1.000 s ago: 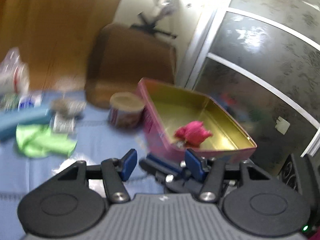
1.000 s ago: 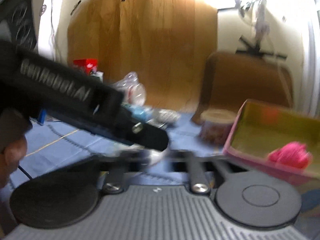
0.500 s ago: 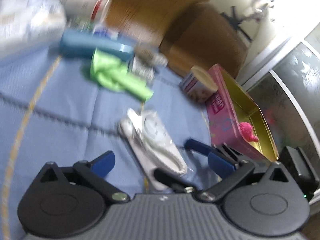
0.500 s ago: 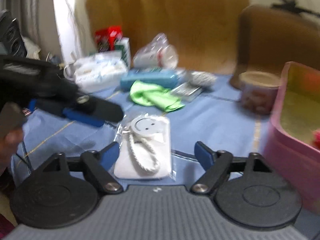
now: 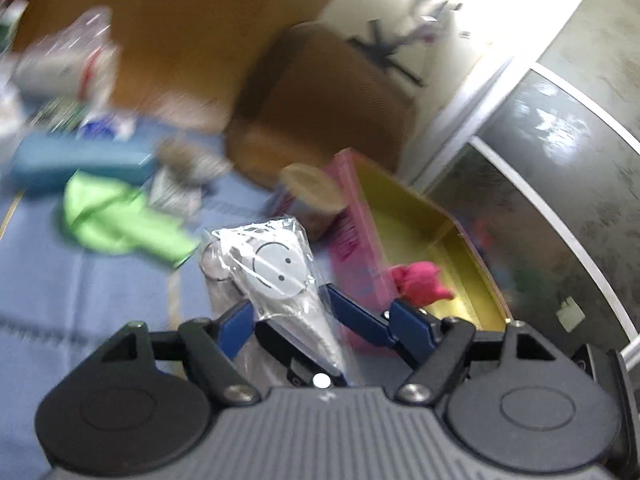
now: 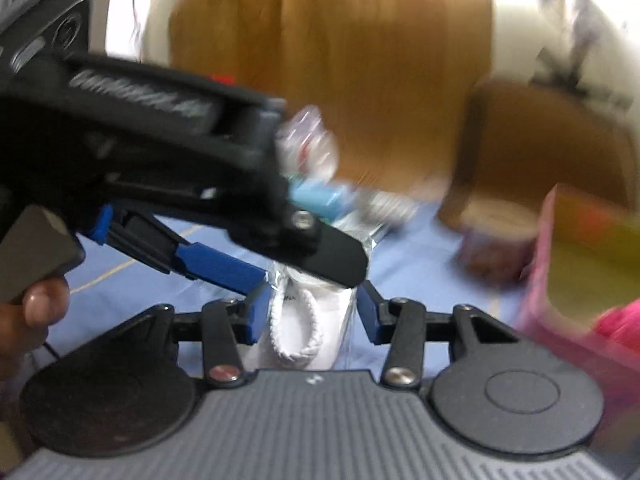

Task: Organize soft objects
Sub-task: 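Carry the packet into the pink tin and open the left tool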

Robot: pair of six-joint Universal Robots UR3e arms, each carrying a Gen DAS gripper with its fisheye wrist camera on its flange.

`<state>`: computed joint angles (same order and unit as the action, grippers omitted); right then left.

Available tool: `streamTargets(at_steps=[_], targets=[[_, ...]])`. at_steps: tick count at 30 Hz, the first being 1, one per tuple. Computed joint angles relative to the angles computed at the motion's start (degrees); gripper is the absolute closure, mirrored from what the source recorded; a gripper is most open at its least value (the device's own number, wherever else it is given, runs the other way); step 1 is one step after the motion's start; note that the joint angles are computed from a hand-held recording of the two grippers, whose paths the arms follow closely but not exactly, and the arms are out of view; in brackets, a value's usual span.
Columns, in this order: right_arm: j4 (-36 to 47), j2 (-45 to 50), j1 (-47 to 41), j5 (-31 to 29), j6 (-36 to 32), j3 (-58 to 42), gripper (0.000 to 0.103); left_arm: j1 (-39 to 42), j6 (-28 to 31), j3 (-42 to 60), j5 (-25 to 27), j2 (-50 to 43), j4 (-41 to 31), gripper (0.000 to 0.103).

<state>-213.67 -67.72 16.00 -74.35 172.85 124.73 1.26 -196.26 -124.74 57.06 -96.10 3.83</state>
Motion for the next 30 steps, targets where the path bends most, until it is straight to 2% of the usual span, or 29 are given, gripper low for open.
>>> streamTargets(at_steps=[6, 10, 13, 14, 16, 17, 18, 20, 23, 28, 30], targets=[[-7.54, -5.97, -5.95, -1.94, 2.44, 5.74, 0.055, -8.94, 1.35, 18.99, 1.49, -8.47, -5.41, 0.027], [-12.45, -8.17, -11.95, -3.69, 2.97, 11.03, 0.054, -15.64, 2.87, 37.59, 2.63, -21.02, -12.36, 0.027], [-15.35, -6.11, -16.40, -4.92, 2.47, 12.94, 0.052, -19.73, 1.97, 51.75, 4.93, -31.14, -17.02, 0.027], [-16.72, -3.85, -16.78, -7.14, 1.69, 12.39, 0.051, -20.76, 1.59, 55.53, 5.99, -33.85, -18.09, 0.027], [-18.10, 2.28, -14.83, -17.42, 0.02, 8.39, 0.047, -22.34, 0.68, 60.44, 9.04, -36.98, -19.74, 0.027], [-18.98, 4.75, -13.96, -22.40, -0.32, 6.86, 0.047, -22.71, 0.34, 60.09, 10.02, -36.84, -19.24, 0.026], [-19.60, 5.64, -14.60, -24.14, 0.26, 6.85, 0.047, -22.72, 0.21, 58.64, 10.46, -36.27, -17.75, 0.025], [-21.97, 4.06, -19.05, -19.55, 3.80, 10.91, 0.047, -22.48, 0.67, 54.11, 12.02, -33.94, -14.75, 0.022], [-24.49, 3.16, -21.28, -17.35, 7.59, 13.78, 0.047, -21.43, 0.58, 48.48, 13.64, -30.38, -11.81, 0.022], [-24.24, 0.85, -19.76, -13.14, 10.23, 13.80, 0.047, -17.33, 2.89, 28.49, 17.19, -19.68, -1.27, 0.022], [-21.20, -1.15, -19.81, -8.90, 10.41, 12.61, 0.047, -14.11, 3.78, 19.15, 18.01, -15.03, 2.74, 0.022]])
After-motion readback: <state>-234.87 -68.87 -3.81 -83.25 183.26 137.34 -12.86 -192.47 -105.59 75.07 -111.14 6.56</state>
